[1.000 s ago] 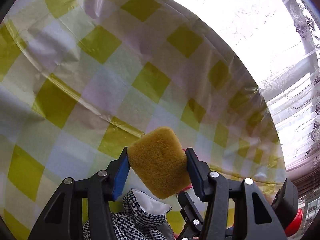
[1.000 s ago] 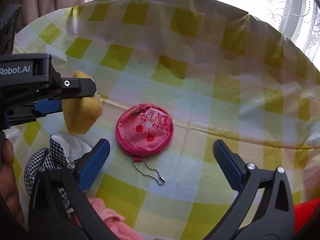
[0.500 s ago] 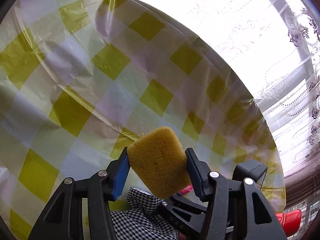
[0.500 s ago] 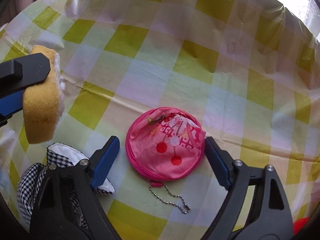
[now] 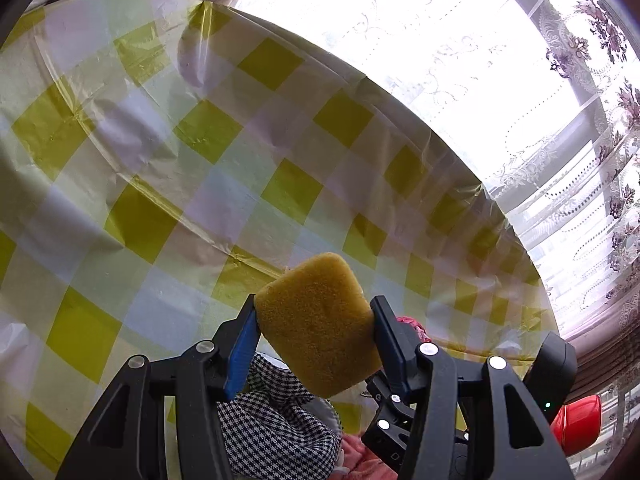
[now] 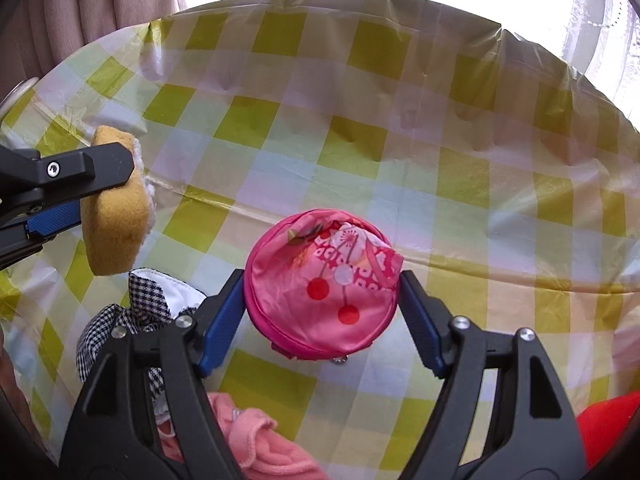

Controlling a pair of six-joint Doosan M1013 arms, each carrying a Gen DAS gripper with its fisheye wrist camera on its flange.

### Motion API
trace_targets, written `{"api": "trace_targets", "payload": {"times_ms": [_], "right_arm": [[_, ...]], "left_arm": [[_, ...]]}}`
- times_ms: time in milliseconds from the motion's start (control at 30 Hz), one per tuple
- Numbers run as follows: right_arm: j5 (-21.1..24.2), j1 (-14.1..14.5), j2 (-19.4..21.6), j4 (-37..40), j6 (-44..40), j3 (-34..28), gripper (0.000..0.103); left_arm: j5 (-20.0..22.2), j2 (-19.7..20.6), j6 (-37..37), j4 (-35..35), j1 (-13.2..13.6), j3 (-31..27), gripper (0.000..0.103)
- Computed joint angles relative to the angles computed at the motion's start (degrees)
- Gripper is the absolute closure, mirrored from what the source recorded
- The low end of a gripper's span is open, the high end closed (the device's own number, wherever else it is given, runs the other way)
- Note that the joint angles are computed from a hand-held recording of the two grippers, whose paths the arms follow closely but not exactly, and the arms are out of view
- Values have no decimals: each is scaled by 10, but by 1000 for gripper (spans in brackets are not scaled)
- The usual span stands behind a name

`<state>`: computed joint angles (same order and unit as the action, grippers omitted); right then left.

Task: Organize soft objects
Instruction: 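Carry the sponge into the white box with the left tool while the right tool carries the purse there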

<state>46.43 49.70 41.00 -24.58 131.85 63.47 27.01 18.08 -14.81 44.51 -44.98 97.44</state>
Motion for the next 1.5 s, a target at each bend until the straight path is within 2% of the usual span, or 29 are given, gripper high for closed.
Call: {"api": "trace_targets", "payload": {"times_ms": [367,833,1200,1500], "right_arm": [[-21,14,-80,-70,98,106,26],[-9,49,-172,-130,207,223,26],[12,81,-237,-167,293,307,26],[48,102,-298,-179,353,384,26]], "left_arm": [[16,-11,22,-15,-42,0,48],[47,-18,71,-30,-112,-12,48],[46,-18,90,-54,-160,-7,48],[38,2,156,-89,-205,-41,48]]}}
